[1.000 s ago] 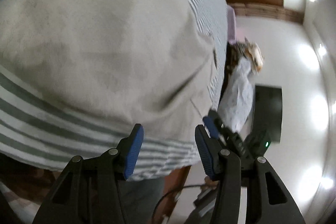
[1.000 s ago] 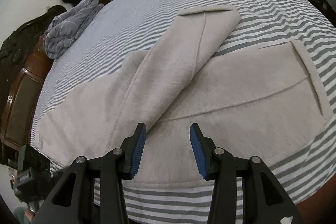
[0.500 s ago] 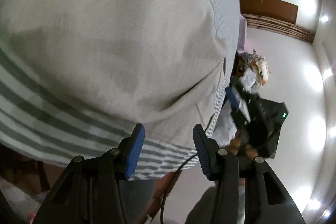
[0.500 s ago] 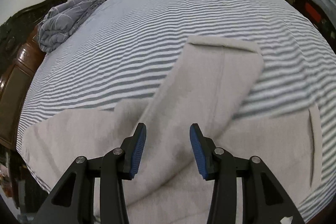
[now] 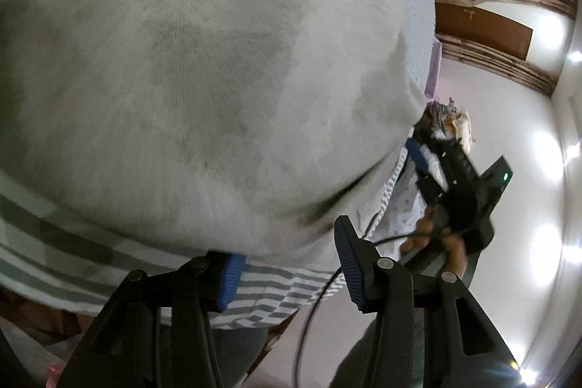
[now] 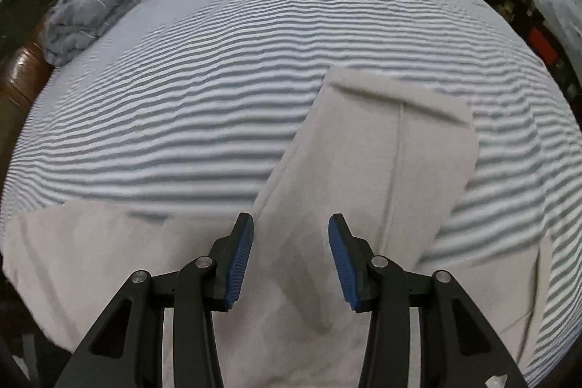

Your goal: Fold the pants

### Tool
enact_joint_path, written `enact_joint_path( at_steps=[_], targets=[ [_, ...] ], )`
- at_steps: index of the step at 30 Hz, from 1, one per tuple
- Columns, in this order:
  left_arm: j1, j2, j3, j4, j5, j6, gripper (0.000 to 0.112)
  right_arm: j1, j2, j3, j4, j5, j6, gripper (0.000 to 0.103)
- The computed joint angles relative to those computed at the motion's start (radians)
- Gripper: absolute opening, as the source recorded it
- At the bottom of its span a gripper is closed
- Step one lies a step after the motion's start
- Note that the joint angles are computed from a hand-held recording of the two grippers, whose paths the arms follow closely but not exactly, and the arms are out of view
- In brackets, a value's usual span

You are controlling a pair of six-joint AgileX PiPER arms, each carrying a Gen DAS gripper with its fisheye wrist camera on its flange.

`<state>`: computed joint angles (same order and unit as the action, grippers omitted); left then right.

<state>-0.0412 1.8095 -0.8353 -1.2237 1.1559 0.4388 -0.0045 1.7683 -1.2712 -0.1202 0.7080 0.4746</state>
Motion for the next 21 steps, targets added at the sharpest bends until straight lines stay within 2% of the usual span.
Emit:
enact_joint_path(
  at_steps=[4, 9, 11, 12, 13, 15, 18, 21],
  targets=[
    [0.009, 0.012, 0.012, 0.000, 0.003, 0.038, 0.022, -0.007, 0.173, -0.244, -0.082, 0.128, 0.055, 0.040],
    [0.024, -0.014, 0.026, 0.030, 0.001, 0.083, 0.016, 0.005, 0.410, -0.557, -0.185, 0.327, 0.134, 0.040],
    [0.021, -0.020, 0.030, 0.037, -0.006, 0.094, 0.015, 0.008, 0.452, -0.614, -0.215, 0.358, 0.164, 0.041],
    [0.021, -0.025, 0.032, 0.043, -0.008, 0.098, 0.015, 0.010, 0.466, -0.640, -0.229, 0.377, 0.164, 0.031],
    [0.025, -0.034, 0.038, 0.050, -0.009, 0.105, 0.015, 0.012, 0.472, -0.654, -0.231, 0.389, 0.158, 0.018],
    [0.015, -0.038, 0.031, 0.059, -0.023, 0.112, 0.014, 0.010, 0.466, -0.658, -0.238, 0.404, 0.149, 0.006],
    [-0.026, -0.057, 0.016, 0.063, -0.065, 0.108, 0.014, -0.005, 0.358, -0.527, -0.257, 0.335, 0.174, 0.005],
    [-0.056, -0.100, 0.011, 0.091, -0.100, 0.100, 0.013, -0.047, 0.147, -0.296, -0.274, 0.229, 0.226, 0.005]
  ],
)
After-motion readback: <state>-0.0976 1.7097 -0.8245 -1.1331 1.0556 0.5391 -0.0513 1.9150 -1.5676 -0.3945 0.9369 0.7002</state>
